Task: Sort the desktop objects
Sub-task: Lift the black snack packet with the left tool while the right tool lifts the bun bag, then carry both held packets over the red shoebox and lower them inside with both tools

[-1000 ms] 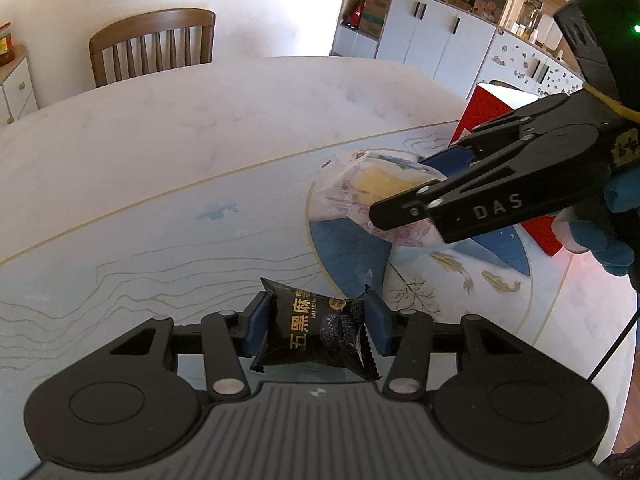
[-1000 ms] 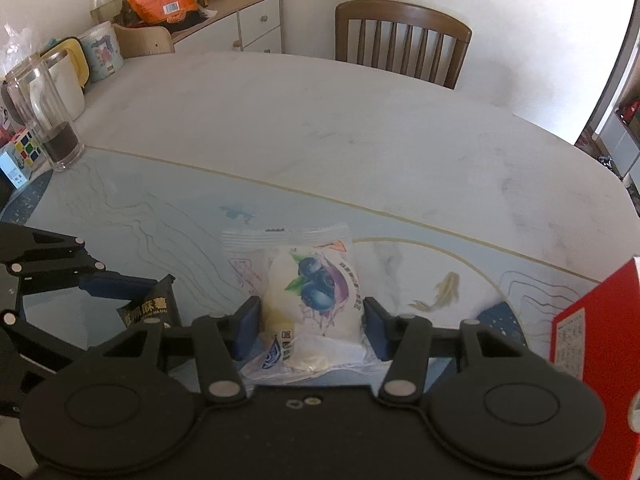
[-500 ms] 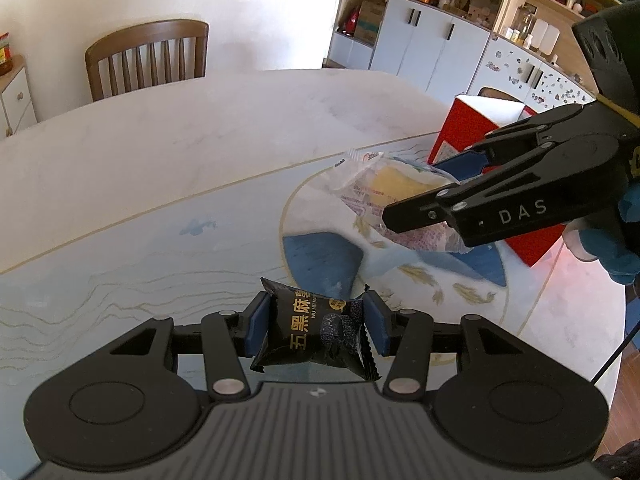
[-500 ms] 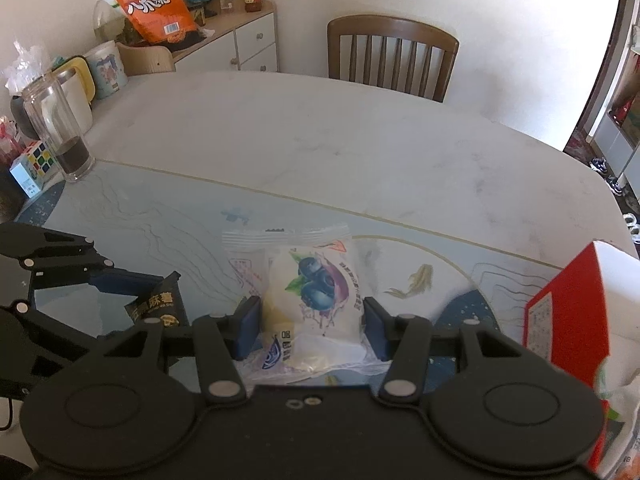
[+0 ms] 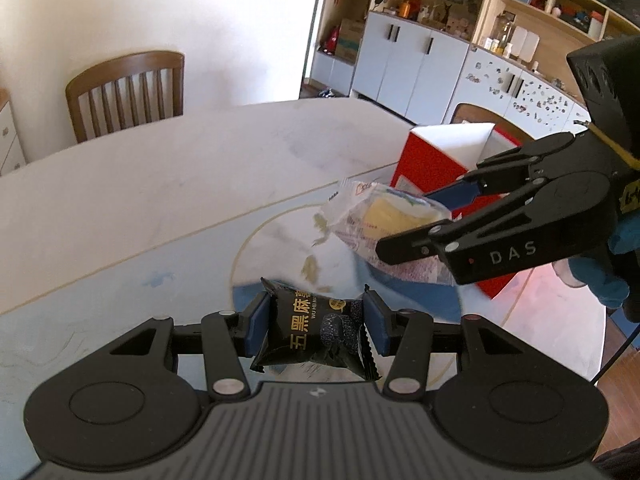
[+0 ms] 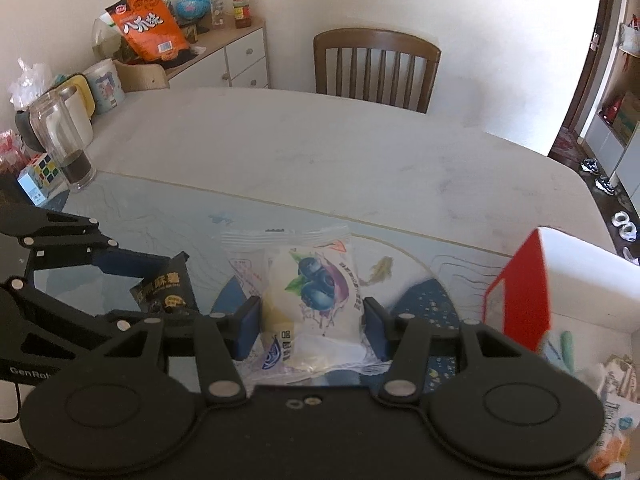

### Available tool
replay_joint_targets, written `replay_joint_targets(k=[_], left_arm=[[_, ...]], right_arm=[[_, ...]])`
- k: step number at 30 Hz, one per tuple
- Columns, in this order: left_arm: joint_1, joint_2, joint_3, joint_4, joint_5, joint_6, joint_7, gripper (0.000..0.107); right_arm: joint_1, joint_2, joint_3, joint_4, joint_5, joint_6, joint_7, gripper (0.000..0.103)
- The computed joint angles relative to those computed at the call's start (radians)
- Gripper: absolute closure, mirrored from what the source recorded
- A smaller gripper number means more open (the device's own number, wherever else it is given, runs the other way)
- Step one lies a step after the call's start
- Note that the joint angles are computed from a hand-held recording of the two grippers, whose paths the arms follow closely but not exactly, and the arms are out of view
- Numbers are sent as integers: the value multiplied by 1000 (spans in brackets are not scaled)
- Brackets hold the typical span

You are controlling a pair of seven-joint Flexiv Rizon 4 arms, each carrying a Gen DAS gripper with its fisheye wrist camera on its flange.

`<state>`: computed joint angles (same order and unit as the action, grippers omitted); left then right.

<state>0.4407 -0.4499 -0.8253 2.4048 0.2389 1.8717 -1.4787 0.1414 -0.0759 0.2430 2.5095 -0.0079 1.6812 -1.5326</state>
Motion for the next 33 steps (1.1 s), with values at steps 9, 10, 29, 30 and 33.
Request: replay_joint_targets(k=[9, 10, 29, 30, 33], left_arm=[[-83, 19, 5, -44, -23, -14, -3, 58], [-90, 20, 3, -49, -26, -16, -3, 58], [-324, 42, 88, -154, -110, -51, 15, 58], [-342, 39, 98, -165, -115, -54, 18, 58], [-400, 29, 134, -196, -131, -62, 30, 58]], right_arm=[[-24, 100, 31, -31, 310, -108, -277, 50], [-13, 115, 16, -32, 334, -121, -301, 50], [110, 355, -279, 13, 447, -319, -518, 50], [110, 361, -291, 11, 454, -328, -532, 50], [99, 371, -317, 6, 468, -347, -569, 50]])
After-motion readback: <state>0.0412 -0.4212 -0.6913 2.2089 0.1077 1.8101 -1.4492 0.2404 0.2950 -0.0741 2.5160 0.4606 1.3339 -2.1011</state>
